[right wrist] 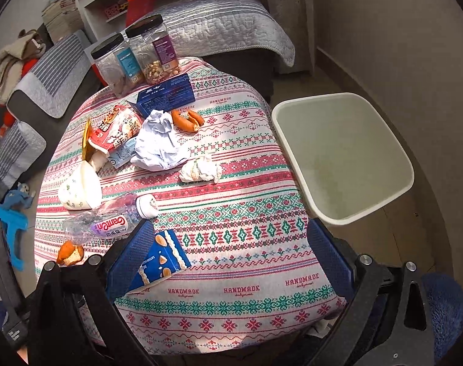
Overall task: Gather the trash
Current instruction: 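Lower the left tool and grasp the blue snack wrapper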
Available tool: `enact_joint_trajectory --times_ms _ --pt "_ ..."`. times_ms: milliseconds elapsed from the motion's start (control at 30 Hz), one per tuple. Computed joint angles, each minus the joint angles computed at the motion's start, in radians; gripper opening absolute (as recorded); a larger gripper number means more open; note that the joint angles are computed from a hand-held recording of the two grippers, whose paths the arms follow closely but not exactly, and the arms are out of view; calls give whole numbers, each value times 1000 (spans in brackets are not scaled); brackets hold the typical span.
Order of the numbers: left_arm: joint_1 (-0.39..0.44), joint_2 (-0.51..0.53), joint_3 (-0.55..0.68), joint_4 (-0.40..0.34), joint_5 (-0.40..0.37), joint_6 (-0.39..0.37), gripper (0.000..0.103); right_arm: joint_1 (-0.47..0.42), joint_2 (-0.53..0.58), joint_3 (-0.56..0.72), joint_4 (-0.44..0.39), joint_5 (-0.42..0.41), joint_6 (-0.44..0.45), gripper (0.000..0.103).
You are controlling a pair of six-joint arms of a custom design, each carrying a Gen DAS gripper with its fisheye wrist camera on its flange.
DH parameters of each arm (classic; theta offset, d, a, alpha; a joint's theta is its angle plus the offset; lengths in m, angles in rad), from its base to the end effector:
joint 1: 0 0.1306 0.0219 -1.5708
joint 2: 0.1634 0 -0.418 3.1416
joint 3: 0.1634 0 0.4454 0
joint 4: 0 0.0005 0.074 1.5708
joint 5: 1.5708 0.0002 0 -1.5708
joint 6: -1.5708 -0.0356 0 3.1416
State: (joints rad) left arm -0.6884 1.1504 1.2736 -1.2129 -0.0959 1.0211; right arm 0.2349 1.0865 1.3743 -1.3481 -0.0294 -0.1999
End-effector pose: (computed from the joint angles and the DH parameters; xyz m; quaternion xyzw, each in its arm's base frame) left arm 0.3170 -0.2570 0.4925 -0.1719 0.9548 -0.1490 0.1913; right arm 0.3602 0.0868 0.5580 -0.0206 0.9673 0.0683 0.2434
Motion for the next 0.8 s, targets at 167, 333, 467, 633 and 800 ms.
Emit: enact_joint_trajectory --times_ms 167,333,467,633,800 --pt "-20 42 -17 71 73 21 88 -43 27 -11 -40 -119 -25 96" --pt "-76 133 45 4 -39 -16 86 -58 45 -12 -55 -164 -40 96" --pt "-95 143 55 -7 -113 -22 31 -75 58 -15 -55 -194 -41 95" --pt "-68 69 -5 97 -61 21 11 -95 91 -1 -57 -224 -32 81" --pt "-69 13 -12 164 -51 29 6 -102 141 42 -39 -196 -24 72"
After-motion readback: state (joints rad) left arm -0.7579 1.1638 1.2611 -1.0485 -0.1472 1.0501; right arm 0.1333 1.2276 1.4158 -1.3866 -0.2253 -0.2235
